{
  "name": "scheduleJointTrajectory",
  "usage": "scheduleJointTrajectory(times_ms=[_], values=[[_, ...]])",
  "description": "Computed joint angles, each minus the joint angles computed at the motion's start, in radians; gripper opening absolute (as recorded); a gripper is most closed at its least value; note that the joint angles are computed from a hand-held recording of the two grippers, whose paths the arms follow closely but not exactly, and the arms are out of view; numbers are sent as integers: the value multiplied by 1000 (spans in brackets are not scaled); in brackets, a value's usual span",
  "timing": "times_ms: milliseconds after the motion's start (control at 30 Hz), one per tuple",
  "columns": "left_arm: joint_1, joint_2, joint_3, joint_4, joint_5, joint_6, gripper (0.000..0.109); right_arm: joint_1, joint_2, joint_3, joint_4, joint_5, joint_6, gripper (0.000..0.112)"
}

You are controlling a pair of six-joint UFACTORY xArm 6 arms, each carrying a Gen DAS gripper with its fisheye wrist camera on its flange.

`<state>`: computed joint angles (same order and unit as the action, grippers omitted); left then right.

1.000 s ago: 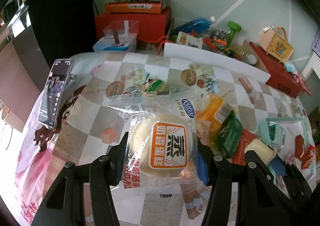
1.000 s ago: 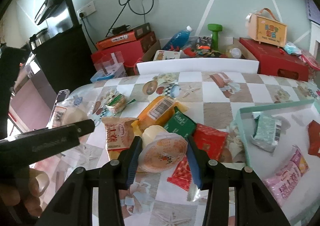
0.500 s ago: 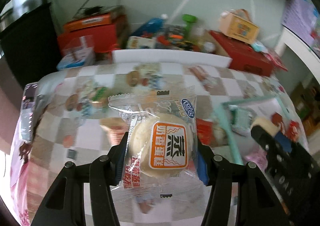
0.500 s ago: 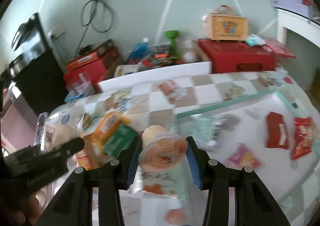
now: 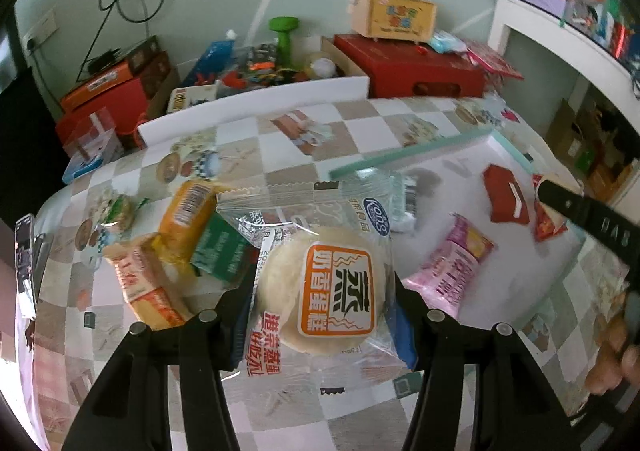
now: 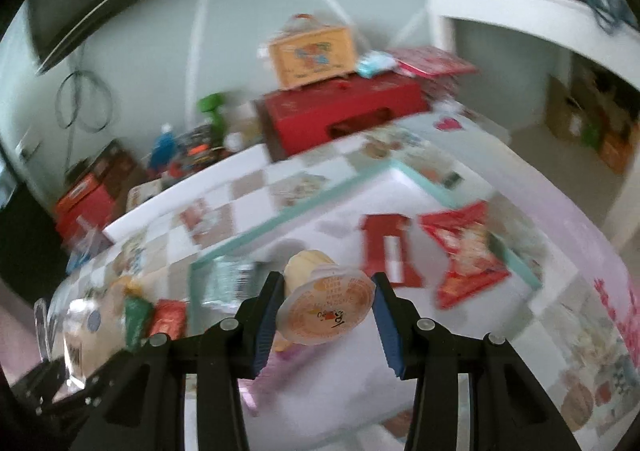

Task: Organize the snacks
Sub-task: 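Carry the bread bun and round cake over the white tray and release them inside, then move both tools back over the remaining snacks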

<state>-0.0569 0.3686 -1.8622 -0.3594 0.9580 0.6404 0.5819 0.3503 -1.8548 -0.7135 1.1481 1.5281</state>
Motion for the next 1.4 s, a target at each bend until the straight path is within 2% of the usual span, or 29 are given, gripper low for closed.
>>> scheduleJointTrajectory(times_ms=[100, 200, 333, 467, 600, 767, 800, 900, 1000, 1133, 1167, 1233, 1400], values=[[-17, -19, 31, 1, -1, 18, 58, -15, -51, 77, 9, -2, 32, 47], [-40, -21, 45, 17, 8, 23, 58, -35, -93, 153, 38, -41, 47, 47], [-66, 7, 6, 22, 54, -7, 58, -59, -134, 230, 76, -76, 50, 47], [-110, 27, -24, 41, 47, -25, 58, -83, -177, 309, 99, -125, 67, 47], [-151, 114, -156, 54, 113, -85, 58, -103, -195, 355, 122, -174, 73, 47], [-189, 223, -319, 93, 157, -167, 59, -120, -200, 382, 142, -225, 68, 47], [-195, 251, -363, 101, 169, -190, 60, -122, -198, 382, 147, -227, 63, 47], [-204, 291, -433, 122, 188, -233, 72, -125, -183, 367, 167, -219, 36, 49], [-210, 315, -478, 132, 202, -251, 72, -128, -183, 371, 166, -244, 28, 49], [-209, 286, -435, 160, 172, -281, 72, -128, -179, 363, 162, -261, 17, 49], [-206, 277, -422, 168, 165, -294, 73, -127, -175, 355, 164, -256, 12, 52], [-198, 265, -406, 192, 155, -330, 84, -127, -168, 343, 169, -249, 4, 67], [-167, 196, -301, 265, 94, -414, 87, -128, -166, 339, 172, -289, 8, 72]])
